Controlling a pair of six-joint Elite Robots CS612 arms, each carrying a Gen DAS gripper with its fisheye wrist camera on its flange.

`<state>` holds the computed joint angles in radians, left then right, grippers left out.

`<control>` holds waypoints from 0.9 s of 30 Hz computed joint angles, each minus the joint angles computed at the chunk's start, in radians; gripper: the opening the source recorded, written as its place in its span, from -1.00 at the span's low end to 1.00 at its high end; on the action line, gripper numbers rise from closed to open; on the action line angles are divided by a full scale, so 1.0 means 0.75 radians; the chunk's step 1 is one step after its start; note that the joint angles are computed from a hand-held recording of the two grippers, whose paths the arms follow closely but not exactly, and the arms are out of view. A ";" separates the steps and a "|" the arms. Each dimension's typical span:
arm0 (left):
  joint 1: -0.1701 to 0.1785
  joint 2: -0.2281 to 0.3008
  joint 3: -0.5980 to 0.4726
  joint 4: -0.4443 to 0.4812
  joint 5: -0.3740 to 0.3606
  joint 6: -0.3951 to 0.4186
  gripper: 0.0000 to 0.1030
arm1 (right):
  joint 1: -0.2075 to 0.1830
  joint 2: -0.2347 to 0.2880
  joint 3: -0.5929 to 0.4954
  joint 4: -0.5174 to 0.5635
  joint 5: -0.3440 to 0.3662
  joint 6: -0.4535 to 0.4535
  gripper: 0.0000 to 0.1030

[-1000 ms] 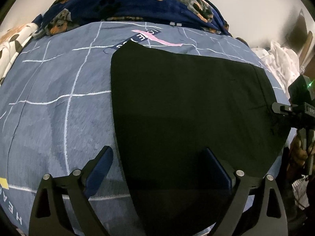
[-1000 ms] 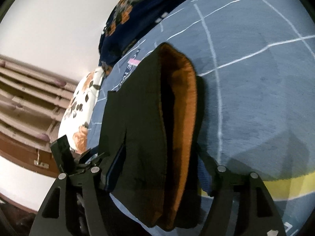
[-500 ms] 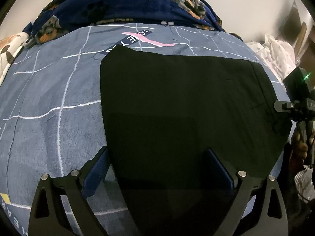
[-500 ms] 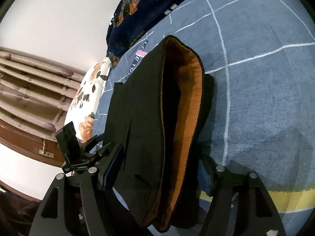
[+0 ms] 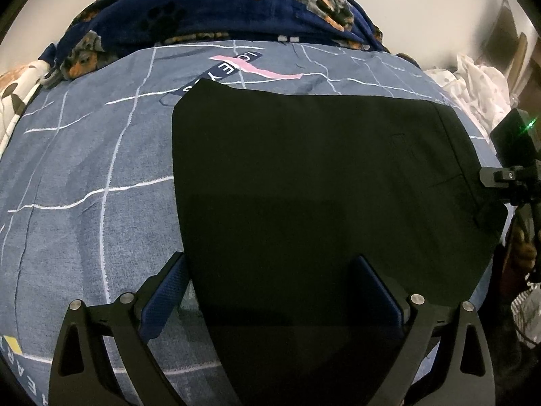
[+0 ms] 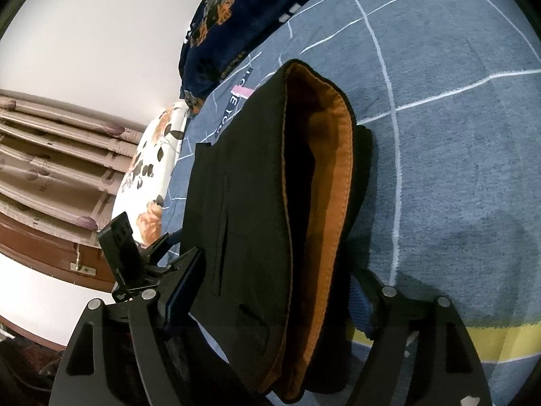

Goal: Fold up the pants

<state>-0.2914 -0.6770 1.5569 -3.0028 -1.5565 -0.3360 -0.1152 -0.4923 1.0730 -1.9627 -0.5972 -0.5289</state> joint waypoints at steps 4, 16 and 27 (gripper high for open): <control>-0.001 0.003 -0.004 -0.002 0.004 0.000 0.87 | 0.003 -0.002 0.001 -0.003 0.001 0.013 0.48; 0.001 -0.007 -0.001 -0.031 -0.012 0.027 -0.11 | 0.008 -0.011 0.020 -0.088 -0.100 0.075 -0.31; 0.067 0.003 -0.027 -0.014 -0.211 -0.088 -0.13 | 0.004 -0.011 0.036 -0.096 -0.053 0.078 -0.42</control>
